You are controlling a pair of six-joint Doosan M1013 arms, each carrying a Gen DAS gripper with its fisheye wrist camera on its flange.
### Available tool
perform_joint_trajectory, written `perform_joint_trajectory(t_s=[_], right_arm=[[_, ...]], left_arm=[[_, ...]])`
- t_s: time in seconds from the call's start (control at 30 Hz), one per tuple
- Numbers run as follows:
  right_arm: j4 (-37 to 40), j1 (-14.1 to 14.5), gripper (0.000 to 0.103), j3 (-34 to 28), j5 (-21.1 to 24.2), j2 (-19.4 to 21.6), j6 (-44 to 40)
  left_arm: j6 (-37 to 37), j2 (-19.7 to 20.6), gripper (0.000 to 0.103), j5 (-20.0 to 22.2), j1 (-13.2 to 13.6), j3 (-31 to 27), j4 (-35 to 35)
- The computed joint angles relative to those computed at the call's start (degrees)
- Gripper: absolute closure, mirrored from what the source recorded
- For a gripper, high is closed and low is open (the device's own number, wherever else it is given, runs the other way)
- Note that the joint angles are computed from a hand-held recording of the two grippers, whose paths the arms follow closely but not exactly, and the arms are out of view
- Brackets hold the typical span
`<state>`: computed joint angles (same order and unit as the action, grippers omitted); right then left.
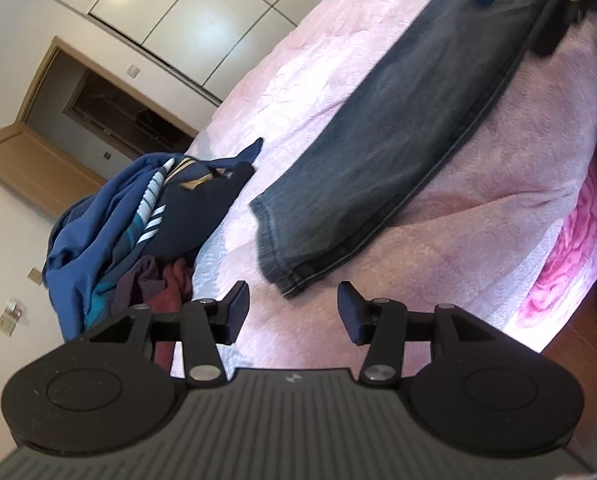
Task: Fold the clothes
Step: 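Open the left gripper and withdraw it from the folded jeans, then grasp the jeans hem with the right gripper and lift it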
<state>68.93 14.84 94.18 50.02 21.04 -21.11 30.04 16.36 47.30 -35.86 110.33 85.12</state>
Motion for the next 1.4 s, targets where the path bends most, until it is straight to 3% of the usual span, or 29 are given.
perform_joint_trajectory(t_s=[0.13, 0.37, 0.63, 0.9, 0.97, 1.1, 1.3, 1.4], right_arm=[[1.1, 4.2, 0.041, -1.0, -1.1, 1.3, -6.4], [4.6, 10.9, 0.042, -2.3, -10.0, 4.4, -17.5], [11.2, 14.8, 0.042, -1.9, -19.1, 6.5, -30.6], [14.2, 14.1, 0.079, -3.1, -17.0, 6.6, -28.9], [15.7, 13.4, 0.091, -3.3, -15.4, 6.6, -27.8], [23.4, 9.4, 0.096, -3.1, -10.1, 4.7, -21.7], [37.6, -1.8, 0.100, -3.7, -5.8, 1.9, 1.2], [44.5, -7.7, 0.100, -1.6, -8.9, 0.9, 9.2]], left_arm=[[-1.5, -1.1, 0.053, 1.1, 1.0, 1.0, 0.4], [-5.2, -2.4, 0.051, 0.3, 3.0, 2.6, 1.0], [-6.9, -2.5, 0.051, -2.2, 4.3, 3.5, 1.5], [-8.0, -2.6, 0.050, -2.2, 4.2, 3.2, 1.8], [-8.3, -2.7, 0.050, -2.1, 3.8, 3.1, 2.7], [-9.5, -2.4, 0.048, -2.8, 2.9, 2.3, 5.2], [-8.9, -0.1, 0.048, -7.1, 1.7, -1.2, 9.8], [-8.5, 1.2, 0.048, -9.7, 0.9, -3.6, 11.9]])
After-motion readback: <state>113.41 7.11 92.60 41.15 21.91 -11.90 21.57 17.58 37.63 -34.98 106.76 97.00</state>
